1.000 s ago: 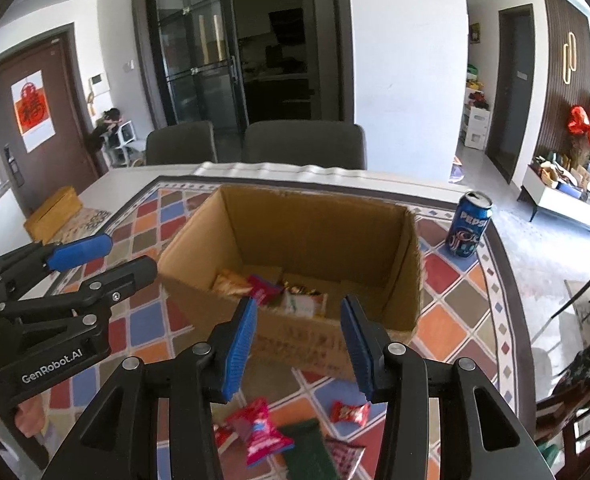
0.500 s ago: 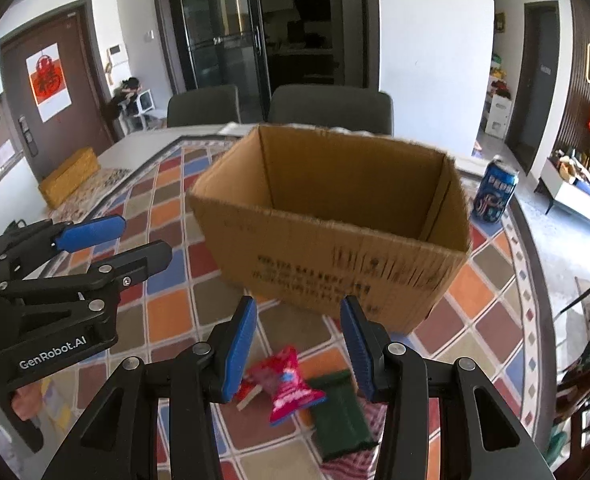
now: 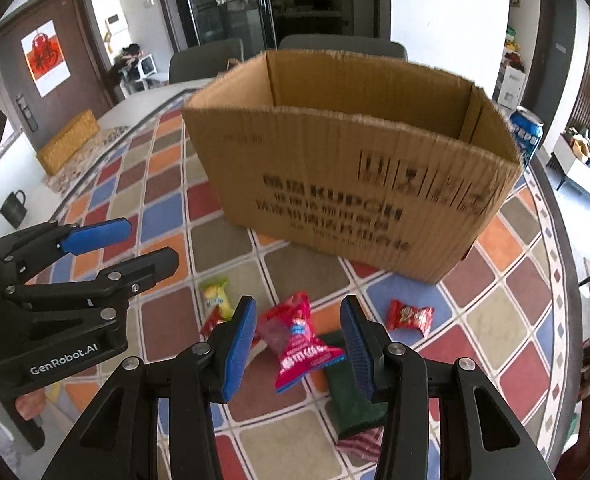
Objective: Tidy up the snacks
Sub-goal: 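Grasp the yellow-green packet with the left gripper while the right gripper grasps the pink packet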
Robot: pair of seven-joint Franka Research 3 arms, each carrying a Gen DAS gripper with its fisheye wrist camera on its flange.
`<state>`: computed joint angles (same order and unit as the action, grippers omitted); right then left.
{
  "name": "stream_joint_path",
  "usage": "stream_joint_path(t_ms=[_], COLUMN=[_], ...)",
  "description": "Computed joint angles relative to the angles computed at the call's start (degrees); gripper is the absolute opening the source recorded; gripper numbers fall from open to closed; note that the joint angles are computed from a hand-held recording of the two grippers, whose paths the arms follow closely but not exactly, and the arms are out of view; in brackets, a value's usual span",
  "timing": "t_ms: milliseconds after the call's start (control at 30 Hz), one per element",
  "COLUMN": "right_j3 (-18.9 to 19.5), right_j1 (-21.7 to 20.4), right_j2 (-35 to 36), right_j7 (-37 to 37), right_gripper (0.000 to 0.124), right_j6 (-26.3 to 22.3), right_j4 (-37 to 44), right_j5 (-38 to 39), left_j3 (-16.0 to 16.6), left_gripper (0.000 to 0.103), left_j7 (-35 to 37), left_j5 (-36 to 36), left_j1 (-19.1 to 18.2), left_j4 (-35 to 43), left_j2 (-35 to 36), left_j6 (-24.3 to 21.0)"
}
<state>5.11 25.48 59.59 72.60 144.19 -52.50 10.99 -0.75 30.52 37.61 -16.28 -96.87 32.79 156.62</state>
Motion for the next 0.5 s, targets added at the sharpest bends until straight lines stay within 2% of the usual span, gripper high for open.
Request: stream_joint_path(t_ms=[300,500], right_j3=[-0.43,-0.78], right_j1=[0.28,0.56], right_j2=[1.16,3.56], right_j7=[-0.48,-0.29], right_gripper=[0.045,0.045], right_j6=[-2.98,-5.85], right_j4=[0.39,4.13], right_j5=[-0.89,-1.56], left_j3=[-2.30,-3.48], left_gripper=[0.057,0.057], left_j7=[4.03,7.44], left_j5=[-4.98,-8.77], left_j1=[1.72,2.93], left_j4=[0.24,1.38], left_j2=[2.22,4.10], left_j6=[0.05,1.29])
